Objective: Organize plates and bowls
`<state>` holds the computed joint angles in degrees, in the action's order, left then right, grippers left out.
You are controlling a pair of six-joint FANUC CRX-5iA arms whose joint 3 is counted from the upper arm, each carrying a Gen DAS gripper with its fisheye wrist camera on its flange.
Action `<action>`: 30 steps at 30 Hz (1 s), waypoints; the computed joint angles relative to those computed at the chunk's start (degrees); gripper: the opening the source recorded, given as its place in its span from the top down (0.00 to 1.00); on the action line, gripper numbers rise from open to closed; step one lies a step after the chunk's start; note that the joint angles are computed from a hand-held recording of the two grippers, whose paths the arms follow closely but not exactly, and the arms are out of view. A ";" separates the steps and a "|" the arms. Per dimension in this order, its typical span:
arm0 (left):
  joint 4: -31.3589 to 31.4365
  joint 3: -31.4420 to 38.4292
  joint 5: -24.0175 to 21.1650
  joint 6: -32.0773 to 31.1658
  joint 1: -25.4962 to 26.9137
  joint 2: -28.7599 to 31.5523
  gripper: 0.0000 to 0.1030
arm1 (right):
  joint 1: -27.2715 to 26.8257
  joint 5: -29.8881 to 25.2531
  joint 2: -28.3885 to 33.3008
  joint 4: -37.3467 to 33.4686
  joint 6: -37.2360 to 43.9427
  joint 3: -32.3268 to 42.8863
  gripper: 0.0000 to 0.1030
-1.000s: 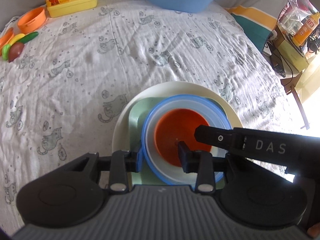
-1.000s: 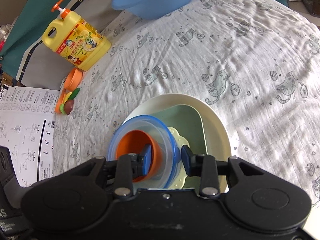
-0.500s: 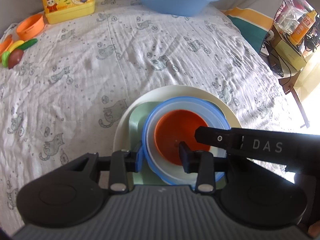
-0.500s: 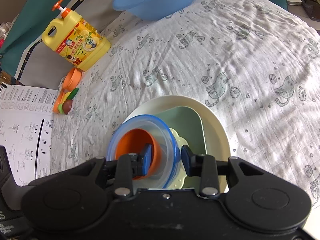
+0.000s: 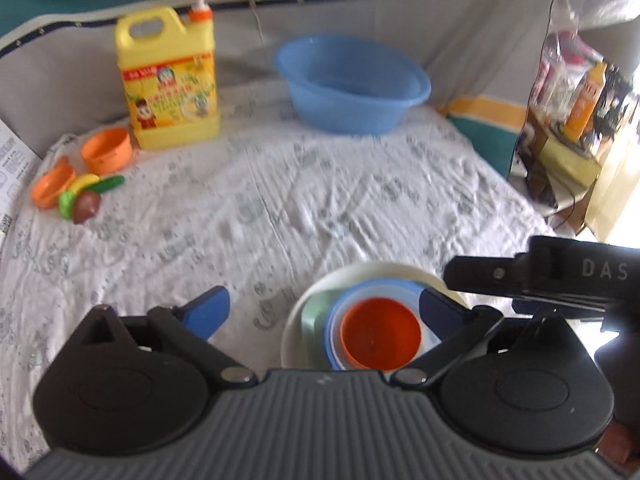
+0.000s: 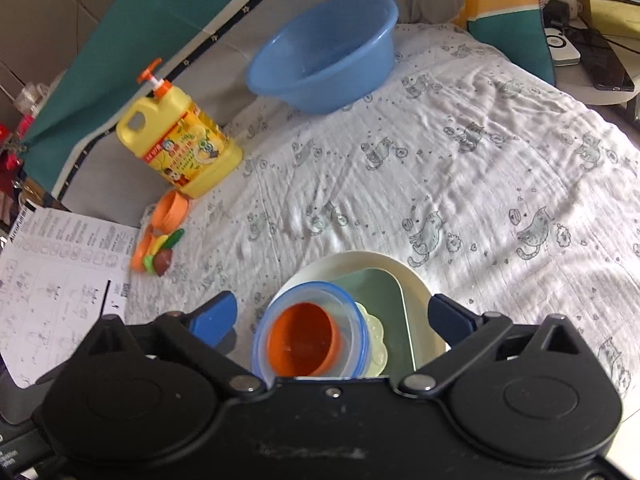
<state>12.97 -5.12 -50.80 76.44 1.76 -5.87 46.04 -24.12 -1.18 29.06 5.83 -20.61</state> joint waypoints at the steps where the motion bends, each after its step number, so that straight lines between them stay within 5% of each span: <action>1: 0.19 -0.70 0.59 -0.51 0.30 -0.92 0.00 | 0.11 0.31 -0.63 1.20 -1.29 -0.84 0.00; 9: 2.22 -7.12 2.32 -5.94 2.76 -7.83 0.00 | 1.00 2.26 -5.35 15.27 -12.31 -8.76 0.00; 18: 1.07 -12.27 3.17 -8.62 3.51 -12.98 0.00 | 4.39 -3.63 -8.16 24.19 -14.58 -13.89 0.00; 30: -1.47 -14.50 2.00 -4.18 4.42 -14.02 0.00 | 8.35 -8.92 -7.39 26.16 -13.02 -15.49 0.00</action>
<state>11.50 -19.62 -48.80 72.26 6.18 -19.89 54.38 -33.03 -8.57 55.23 -7.19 -36.10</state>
